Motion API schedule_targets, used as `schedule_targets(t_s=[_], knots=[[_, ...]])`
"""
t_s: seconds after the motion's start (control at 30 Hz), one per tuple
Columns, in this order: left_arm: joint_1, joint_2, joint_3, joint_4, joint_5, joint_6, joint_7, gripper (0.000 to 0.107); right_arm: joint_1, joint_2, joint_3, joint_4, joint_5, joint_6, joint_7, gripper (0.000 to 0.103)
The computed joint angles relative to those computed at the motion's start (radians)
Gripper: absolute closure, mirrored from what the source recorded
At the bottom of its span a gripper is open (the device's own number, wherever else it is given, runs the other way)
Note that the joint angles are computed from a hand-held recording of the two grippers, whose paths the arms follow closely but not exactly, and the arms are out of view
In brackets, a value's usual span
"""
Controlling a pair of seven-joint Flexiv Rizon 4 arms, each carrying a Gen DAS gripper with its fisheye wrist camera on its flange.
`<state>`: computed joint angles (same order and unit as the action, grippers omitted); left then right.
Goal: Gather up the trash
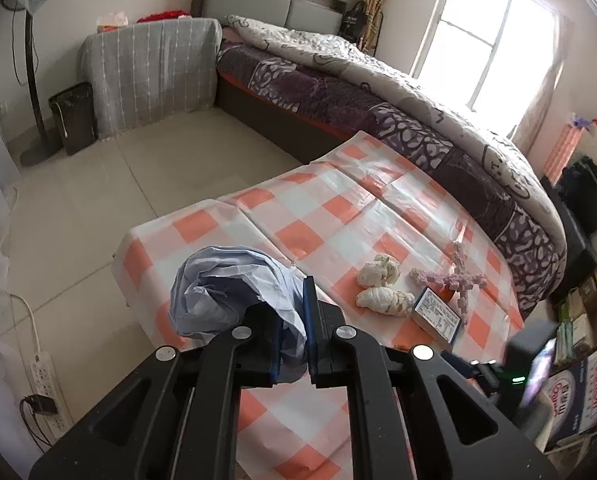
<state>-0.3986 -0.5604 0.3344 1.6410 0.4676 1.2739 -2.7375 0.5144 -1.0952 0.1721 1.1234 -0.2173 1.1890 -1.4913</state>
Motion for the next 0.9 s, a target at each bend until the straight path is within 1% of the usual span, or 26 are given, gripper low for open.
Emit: schedule_targets(t_s=[0.1,0.17,0.2,0.23,0.3,0.33,0.43,0.6,0.7,0.77,0.9], knots=[[0.018,-0.013,-0.015,-0.001,-0.019,0.004,0.014,0.097,0.001,-0.05,0.004,-0.07,0.003,-0.04,0.005,0.054],[0.024,-0.024,-0.022,-0.01,-0.031,-0.006,0.032,0.097,-0.004,-0.074,0.024,-0.112,0.015,-0.067,-0.009,0.066],[0.024,-0.026,-0.022,-0.01,-0.035,-0.006,0.037,0.097,-0.002,-0.083,0.028,-0.13,0.019,-0.09,-0.015,0.077],[0.026,-0.03,-0.025,-0.012,-0.041,-0.007,0.042,0.097,0.003,-0.088,0.024,-0.141,0.022,-0.104,-0.019,0.081],[0.026,-0.034,-0.025,-0.012,-0.05,-0.004,0.046,0.097,0.005,-0.084,0.028,-0.141,0.035,-0.107,-0.029,0.084],[0.023,-0.034,-0.022,-0.011,-0.052,-0.002,0.047,0.097,0.003,-0.079,0.034,-0.14,0.045,-0.109,-0.035,0.085],[0.0,-0.034,0.001,-0.015,-0.04,0.001,0.033,0.097,0.007,-0.045,0.025,-0.103,0.064,-0.059,-0.022,0.086],[-0.05,-0.019,0.044,-0.025,0.004,0.0,-0.029,0.097,0.003,0.042,0.018,-0.013,0.071,0.057,0.001,0.086],[-0.089,-0.007,0.071,-0.046,0.056,-0.023,-0.081,0.097,0.002,0.097,0.004,0.051,0.065,0.137,0.03,0.086],[-0.107,0.003,0.078,-0.059,0.097,-0.044,-0.116,0.097,0.007,0.134,-0.021,0.097,0.055,0.187,0.067,0.086],[-0.132,0.026,0.075,-0.089,0.19,-0.086,-0.188,0.097,0.016,0.194,-0.07,0.184,0.032,0.267,0.156,0.086]])
